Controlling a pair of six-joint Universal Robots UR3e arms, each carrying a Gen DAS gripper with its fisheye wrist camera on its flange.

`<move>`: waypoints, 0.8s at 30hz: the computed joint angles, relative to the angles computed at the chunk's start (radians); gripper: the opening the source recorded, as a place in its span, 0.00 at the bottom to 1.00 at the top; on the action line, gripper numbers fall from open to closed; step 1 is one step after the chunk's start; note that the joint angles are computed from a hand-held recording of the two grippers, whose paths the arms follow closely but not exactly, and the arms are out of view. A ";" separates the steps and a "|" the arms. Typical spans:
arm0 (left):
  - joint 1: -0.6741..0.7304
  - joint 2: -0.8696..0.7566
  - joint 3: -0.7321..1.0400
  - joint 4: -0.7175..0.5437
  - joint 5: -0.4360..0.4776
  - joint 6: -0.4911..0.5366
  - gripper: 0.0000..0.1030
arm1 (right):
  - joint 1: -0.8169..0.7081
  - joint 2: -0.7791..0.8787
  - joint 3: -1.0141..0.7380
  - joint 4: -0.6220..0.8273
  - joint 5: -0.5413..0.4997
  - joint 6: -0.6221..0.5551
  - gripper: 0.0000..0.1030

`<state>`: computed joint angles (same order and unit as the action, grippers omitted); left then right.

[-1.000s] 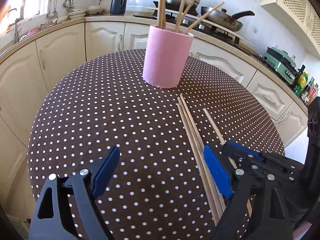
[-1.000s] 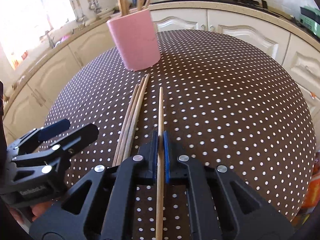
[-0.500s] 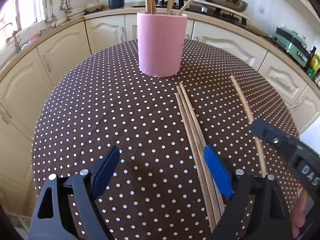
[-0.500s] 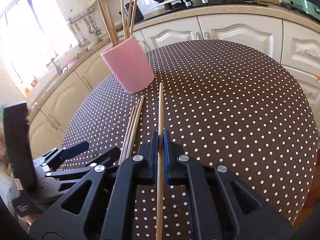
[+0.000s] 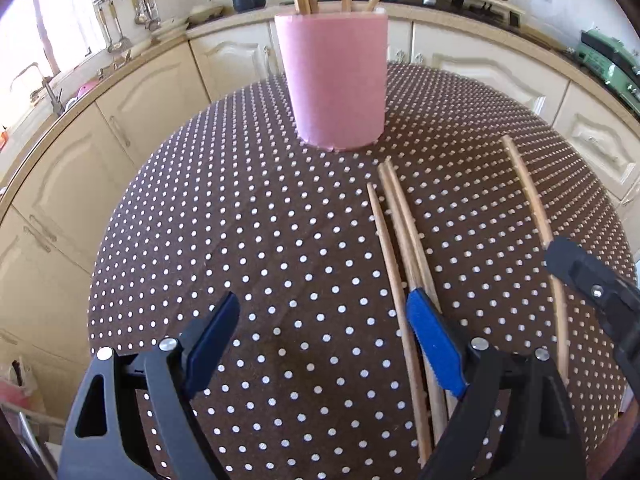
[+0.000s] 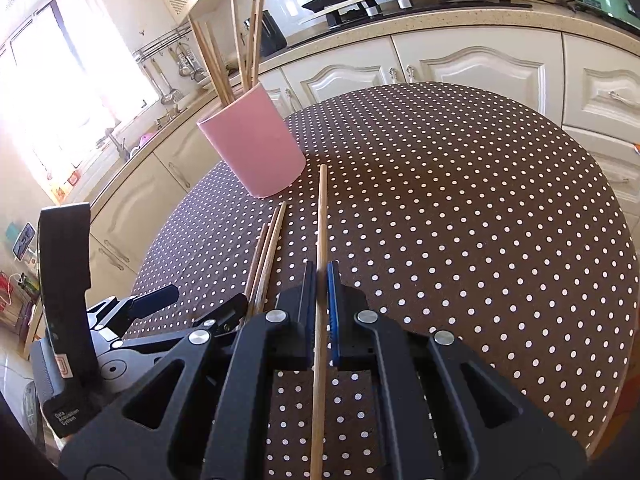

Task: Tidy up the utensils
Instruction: 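Grasp a chopstick with the left gripper while the right gripper holds its chopstick, then lift both held chopsticks up and over the pink cup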

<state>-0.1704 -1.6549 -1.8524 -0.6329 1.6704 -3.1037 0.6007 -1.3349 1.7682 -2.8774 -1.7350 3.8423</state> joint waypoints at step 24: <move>0.135 0.072 -0.062 0.072 -0.188 -0.022 0.06 | 0.032 -0.014 -0.017 0.016 -0.046 0.015 0.06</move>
